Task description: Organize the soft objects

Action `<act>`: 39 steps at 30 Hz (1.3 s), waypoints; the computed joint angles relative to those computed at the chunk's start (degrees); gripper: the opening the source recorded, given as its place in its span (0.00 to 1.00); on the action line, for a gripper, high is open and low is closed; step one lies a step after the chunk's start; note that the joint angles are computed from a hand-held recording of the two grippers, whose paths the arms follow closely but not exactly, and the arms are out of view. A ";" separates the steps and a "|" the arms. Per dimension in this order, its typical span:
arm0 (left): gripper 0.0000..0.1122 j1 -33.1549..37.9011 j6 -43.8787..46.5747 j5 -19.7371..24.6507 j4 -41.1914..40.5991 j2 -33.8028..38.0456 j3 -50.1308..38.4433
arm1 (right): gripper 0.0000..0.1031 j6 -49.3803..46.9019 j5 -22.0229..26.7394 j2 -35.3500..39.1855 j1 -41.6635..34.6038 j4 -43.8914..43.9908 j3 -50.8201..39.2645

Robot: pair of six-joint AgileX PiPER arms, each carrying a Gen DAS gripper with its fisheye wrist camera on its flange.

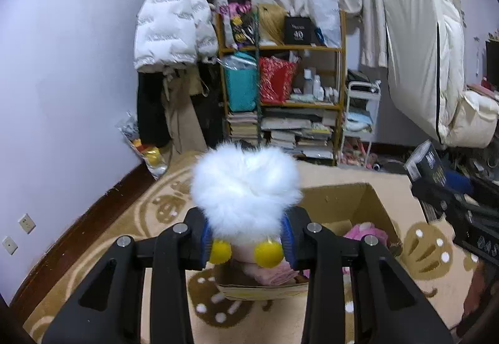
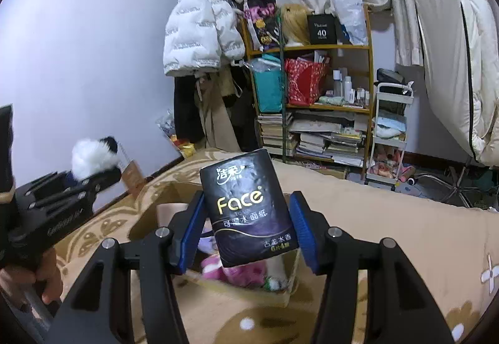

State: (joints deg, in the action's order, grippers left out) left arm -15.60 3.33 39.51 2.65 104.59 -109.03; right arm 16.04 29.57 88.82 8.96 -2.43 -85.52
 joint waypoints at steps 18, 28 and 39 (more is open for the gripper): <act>0.32 -2.21 3.60 11.68 -3.75 15.00 -13.89 | 0.58 -19.97 7.59 15.40 -7.58 22.60 -10.30; 0.56 -1.05 1.31 11.54 -2.81 11.75 -11.35 | 0.81 -16.37 7.65 10.74 -7.31 20.51 -7.61; 0.82 0.97 -0.15 9.56 -3.01 -0.53 -1.21 | 1.00 -8.13 8.91 -2.09 -5.21 10.37 -1.91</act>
